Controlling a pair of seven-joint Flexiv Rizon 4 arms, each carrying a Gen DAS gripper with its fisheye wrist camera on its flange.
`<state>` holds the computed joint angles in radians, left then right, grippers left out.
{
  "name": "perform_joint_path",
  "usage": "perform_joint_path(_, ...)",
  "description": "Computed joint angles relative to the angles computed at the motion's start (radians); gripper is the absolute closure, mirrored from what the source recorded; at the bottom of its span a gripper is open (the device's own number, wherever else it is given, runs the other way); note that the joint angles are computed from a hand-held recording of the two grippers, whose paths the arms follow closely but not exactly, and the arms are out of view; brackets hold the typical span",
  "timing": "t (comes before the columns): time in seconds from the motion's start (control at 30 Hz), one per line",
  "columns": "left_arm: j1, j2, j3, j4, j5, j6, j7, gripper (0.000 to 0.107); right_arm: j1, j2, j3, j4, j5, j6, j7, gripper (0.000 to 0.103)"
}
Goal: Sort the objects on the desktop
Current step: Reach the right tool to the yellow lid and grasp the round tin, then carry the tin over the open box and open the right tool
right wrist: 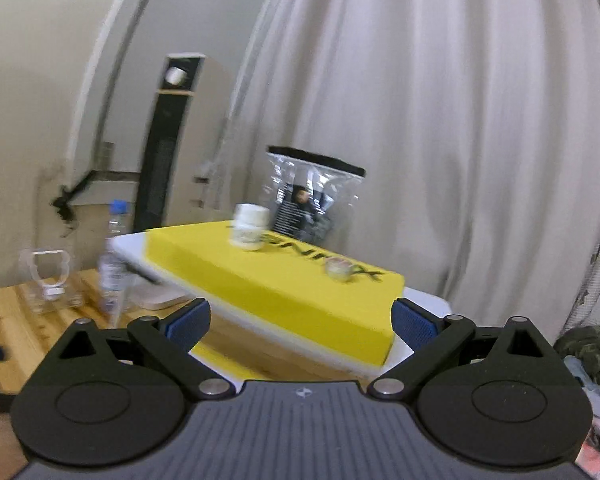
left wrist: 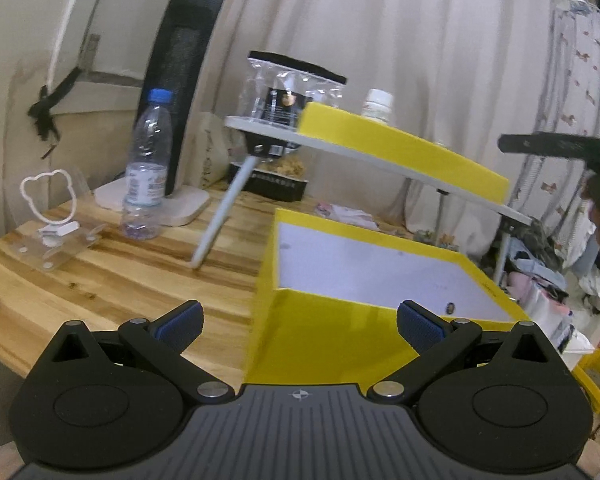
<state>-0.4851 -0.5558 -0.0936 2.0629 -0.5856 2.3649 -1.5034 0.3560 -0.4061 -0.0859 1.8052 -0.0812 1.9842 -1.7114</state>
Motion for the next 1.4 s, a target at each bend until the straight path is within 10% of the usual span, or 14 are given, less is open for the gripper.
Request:
perform_joint_path(0.37, 0.015, 0.011, 0.004, 0.032, -0.032, -0.005, -0.032, 0.004, -0.157, -0.3, 0.101, -0.523, -0.217, -0.367, 0.14, 0.006)
perform_joint_path(0.47, 0.019, 0.009, 0.003, 0.029, -0.023, -0.01, -0.043, 0.004, -0.202, -0.346, 0.199, -0.624, -0.226, -0.488, 0.12, 0.045)
perform_joint_path(0.57, 0.021, 0.007, 0.005, 0.027, -0.016, -0.013, -0.05, 0.004, -0.205, -0.38, 0.236, -0.701, -0.198, -0.577, 0.089, 0.048)
perform_joint_path(1.4, 0.003, 0.012, 0.016, 0.034, -0.029, -0.012, -0.04, 0.004, -0.261, -0.297, 0.364, -0.683, 0.108, -0.688, -0.121, 0.068)
